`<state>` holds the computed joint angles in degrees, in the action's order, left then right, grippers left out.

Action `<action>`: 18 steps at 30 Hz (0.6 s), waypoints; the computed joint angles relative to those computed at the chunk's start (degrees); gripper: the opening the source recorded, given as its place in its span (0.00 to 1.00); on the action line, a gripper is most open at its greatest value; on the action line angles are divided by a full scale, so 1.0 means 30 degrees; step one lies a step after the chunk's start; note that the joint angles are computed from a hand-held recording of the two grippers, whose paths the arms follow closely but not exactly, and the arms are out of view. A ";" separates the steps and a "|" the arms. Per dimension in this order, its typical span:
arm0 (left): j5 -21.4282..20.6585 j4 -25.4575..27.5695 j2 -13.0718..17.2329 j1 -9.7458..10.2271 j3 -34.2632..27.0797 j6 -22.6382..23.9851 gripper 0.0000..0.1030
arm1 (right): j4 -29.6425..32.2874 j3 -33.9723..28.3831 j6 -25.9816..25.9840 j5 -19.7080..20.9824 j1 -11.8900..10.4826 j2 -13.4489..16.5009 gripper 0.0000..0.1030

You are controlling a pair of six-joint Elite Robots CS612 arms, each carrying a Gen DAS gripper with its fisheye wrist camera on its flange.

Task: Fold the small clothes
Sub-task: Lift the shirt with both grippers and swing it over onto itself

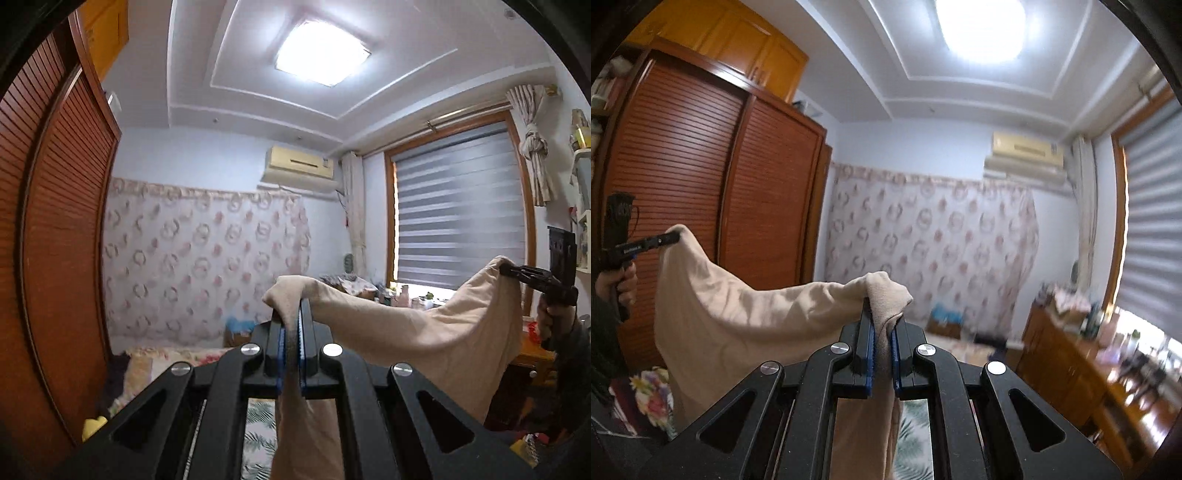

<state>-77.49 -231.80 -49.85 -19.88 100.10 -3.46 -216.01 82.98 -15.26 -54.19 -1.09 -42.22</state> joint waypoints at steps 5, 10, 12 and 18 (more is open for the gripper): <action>0.0555 0.1536 0.0627 0.0652 -0.1291 -0.0202 0.01 | 0.1465 -0.1284 -0.0787 -0.1158 0.0356 0.0371 0.04; 0.1255 0.4732 0.2481 0.1332 -0.4022 -0.0981 0.01 | 0.5132 -0.4760 -0.1605 -0.2770 0.0805 0.2334 0.04; 0.1342 0.6005 0.3406 0.1566 -0.5232 -0.1218 0.01 | 0.6517 -0.6227 -0.1834 -0.3234 0.0984 0.3233 0.04; 0.1461 0.9413 0.6151 0.2109 -0.8845 -0.2000 0.01 | 1.0997 -1.2701 -0.2280 -0.4364 0.1564 0.7308 0.04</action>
